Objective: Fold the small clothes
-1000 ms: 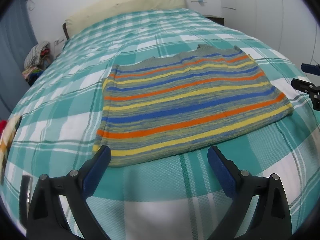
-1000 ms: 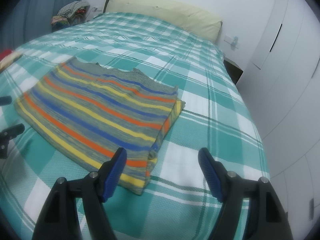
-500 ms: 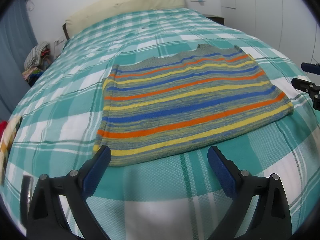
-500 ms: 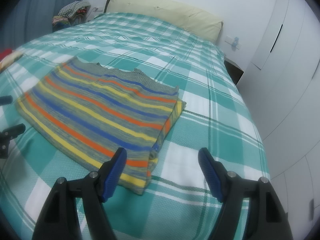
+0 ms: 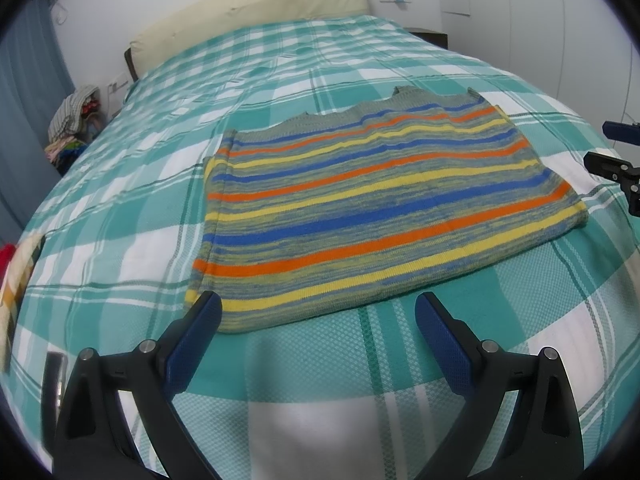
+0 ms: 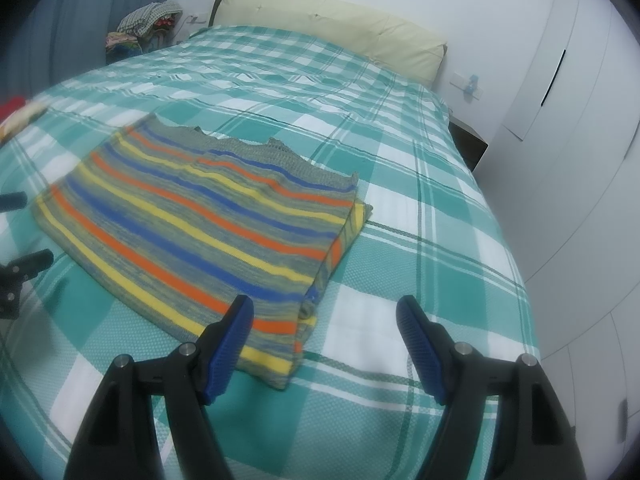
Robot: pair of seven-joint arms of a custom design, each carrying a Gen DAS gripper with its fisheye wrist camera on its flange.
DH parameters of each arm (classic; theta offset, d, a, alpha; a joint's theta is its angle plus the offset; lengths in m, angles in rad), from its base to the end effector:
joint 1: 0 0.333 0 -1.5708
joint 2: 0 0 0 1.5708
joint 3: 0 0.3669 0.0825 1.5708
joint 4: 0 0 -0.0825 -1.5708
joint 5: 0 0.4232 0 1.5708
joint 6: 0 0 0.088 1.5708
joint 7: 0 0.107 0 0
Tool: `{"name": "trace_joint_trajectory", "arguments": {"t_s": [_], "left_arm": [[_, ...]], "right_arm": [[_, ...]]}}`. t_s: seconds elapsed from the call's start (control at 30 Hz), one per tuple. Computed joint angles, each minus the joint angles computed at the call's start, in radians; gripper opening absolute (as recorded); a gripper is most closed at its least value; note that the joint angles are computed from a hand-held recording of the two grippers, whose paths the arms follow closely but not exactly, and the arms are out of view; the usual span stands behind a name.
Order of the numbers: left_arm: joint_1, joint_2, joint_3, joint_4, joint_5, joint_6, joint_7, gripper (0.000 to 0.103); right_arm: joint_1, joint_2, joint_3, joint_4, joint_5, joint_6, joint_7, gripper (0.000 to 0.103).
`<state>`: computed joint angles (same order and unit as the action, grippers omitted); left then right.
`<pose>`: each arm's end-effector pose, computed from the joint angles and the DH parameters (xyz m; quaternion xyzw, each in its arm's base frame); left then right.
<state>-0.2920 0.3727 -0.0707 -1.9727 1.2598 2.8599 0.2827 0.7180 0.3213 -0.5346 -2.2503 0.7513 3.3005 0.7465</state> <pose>0.6123 -0.2847 0.3325 -0.5870 0.7244 -0.2232 0.2843 0.6074 0.0555 0.3441 -0.7468 0.5473 -0.3298 0.1844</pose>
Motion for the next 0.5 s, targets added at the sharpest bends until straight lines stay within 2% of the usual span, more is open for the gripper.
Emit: {"name": "trace_joint_trajectory", "arguments": {"t_s": [0.2,0.5], "left_arm": [[-0.001,-0.001,0.002,-0.001,0.016,0.006,-0.011,0.098],[-0.001,-0.002,0.000,-0.002,0.013,-0.001,-0.004,0.098]], "right_arm": [[0.029,0.005,-0.029,0.000,-0.006,-0.010,0.010,0.073],[0.025,0.005,-0.024,-0.001,-0.016,-0.005,0.019,0.073]]}}
